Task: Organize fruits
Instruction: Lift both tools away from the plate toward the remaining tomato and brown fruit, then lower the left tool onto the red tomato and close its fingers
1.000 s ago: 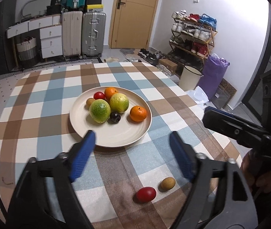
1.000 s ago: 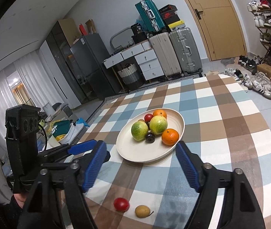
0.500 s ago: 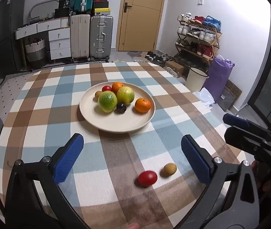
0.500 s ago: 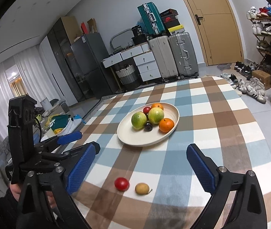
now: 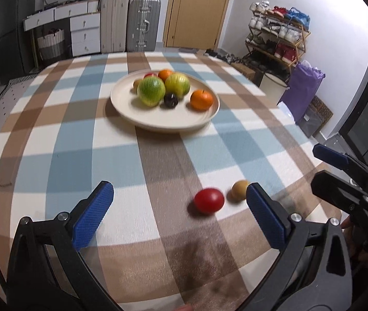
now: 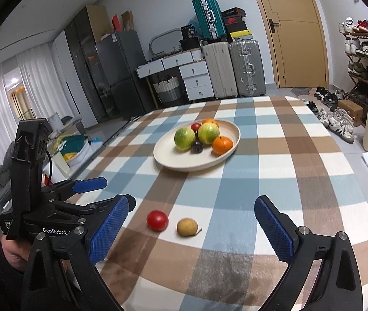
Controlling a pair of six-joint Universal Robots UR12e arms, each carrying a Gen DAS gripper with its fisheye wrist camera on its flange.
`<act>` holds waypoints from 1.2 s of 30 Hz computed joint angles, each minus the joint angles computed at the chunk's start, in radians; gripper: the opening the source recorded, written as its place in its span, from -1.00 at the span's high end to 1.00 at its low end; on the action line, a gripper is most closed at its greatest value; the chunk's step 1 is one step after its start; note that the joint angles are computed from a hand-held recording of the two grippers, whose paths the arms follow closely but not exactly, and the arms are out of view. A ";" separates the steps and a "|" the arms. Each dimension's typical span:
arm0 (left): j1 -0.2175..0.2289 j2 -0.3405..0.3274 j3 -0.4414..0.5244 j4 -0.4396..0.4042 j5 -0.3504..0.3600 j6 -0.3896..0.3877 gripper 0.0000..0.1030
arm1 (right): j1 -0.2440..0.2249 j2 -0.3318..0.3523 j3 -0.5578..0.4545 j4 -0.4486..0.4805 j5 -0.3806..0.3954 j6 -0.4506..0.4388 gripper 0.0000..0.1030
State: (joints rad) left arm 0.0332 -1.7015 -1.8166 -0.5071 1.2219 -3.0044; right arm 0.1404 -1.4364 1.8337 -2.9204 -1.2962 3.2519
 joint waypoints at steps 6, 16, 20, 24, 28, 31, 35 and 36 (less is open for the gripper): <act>-0.008 -0.017 0.007 -0.048 0.021 0.012 -0.98 | -0.001 -0.001 0.017 0.017 -0.008 -0.001 -0.95; -0.030 -0.048 0.031 -0.102 0.048 0.028 -0.98 | -0.005 0.004 0.031 0.041 -0.018 0.011 -0.96; -0.038 -0.062 0.045 -0.117 0.062 0.028 -0.98 | -0.012 0.007 0.034 0.042 -0.010 0.025 -0.96; -0.043 -0.070 0.054 -0.117 0.067 0.029 -0.98 | -0.018 0.010 0.035 0.050 0.000 0.034 -0.96; -0.056 -0.084 0.071 -0.124 0.085 0.030 -0.98 | -0.024 0.014 0.035 0.048 0.015 0.044 -0.96; -0.065 -0.090 0.081 -0.131 0.094 0.048 -0.97 | -0.029 0.016 0.037 0.044 0.024 0.058 -0.96; -0.062 -0.086 0.080 -0.142 0.072 0.060 -0.78 | -0.037 0.015 0.044 0.037 0.032 0.086 -0.96; -0.058 -0.084 0.077 -0.141 0.060 0.056 -0.68 | -0.040 0.015 0.045 0.037 0.037 0.093 -0.96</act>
State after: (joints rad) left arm -0.0252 -1.7853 -1.7392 -0.6479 1.2817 -2.9485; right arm 0.1001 -1.4218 1.8785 -2.8833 -1.2589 3.3450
